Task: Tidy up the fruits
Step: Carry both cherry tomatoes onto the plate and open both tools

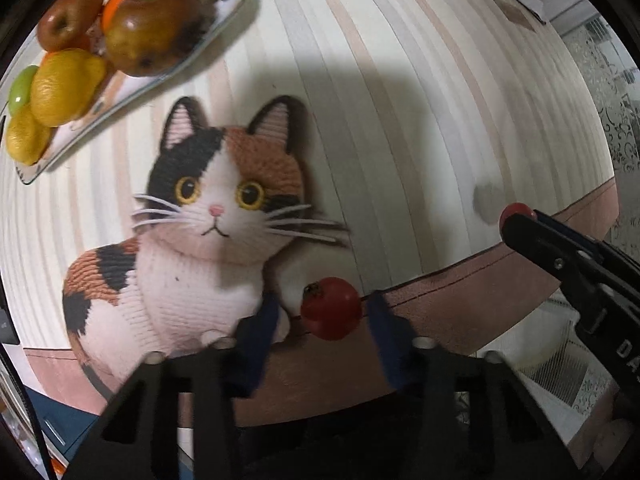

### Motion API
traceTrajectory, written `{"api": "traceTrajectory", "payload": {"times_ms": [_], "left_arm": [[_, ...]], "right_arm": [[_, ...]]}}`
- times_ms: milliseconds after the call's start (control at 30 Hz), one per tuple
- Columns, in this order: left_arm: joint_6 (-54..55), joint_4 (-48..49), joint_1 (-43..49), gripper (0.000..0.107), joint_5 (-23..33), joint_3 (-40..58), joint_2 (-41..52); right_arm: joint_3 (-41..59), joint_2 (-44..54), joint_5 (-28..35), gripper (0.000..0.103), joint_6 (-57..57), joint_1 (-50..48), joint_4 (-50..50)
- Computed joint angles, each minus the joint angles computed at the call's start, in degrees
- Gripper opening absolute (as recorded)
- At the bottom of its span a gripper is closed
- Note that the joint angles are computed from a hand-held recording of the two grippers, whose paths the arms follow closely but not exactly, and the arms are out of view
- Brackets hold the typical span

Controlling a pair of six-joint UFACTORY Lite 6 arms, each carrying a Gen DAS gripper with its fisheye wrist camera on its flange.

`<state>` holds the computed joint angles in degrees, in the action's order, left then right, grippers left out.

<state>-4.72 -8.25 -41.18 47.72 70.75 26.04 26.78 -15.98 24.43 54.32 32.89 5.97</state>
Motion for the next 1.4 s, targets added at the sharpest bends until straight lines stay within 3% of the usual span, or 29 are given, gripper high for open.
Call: {"api": "traceTrajectory", "payload": {"times_ms": [100,267,567,833,933,1067,1167,1400], "left_arm": [[0.9,-1.1,-0.2,0.028,-0.6,-0.6,-0.4],[2.8,-1.9,2.1,0.028,-1.2,-1.3,-2.2],[8.5,-6.3,16.5,0.028,5.6,4.7,-7.6],[14.1,-11.6,33.6,0.028,12.2,19.7,-2.6],[15.0,-12.1,38.5,0.028,14.7,28.7,4.3],[14.1,-12.2,41.0,0.028,15.9,37.0,13.2],[12.8,-12.4,43.1,0.028,19.9,48.3,23.5],[11.0,-12.8,44.4,0.028,26.5,63.3,35.6]], "right_arm": [[0.6,0.1,0.3,0.028,1.7,0.7,-1.3],[2.8,0.5,1.2,0.027,3.0,1.0,-3.1],[14.7,7.8,1.4,0.027,-0.1,2.0,-3.3],[41.8,31.4,-1.0,0.027,-13.8,3.2,6.4],[55.5,42.8,0.1,0.027,-19.0,3.6,10.9],[75.0,58.8,3.5,0.027,-22.2,3.5,13.5],[87.9,69.0,7.5,0.027,-21.6,3.4,12.2],[107.2,83.8,15.7,0.027,-19.3,2.7,9.4]]}}
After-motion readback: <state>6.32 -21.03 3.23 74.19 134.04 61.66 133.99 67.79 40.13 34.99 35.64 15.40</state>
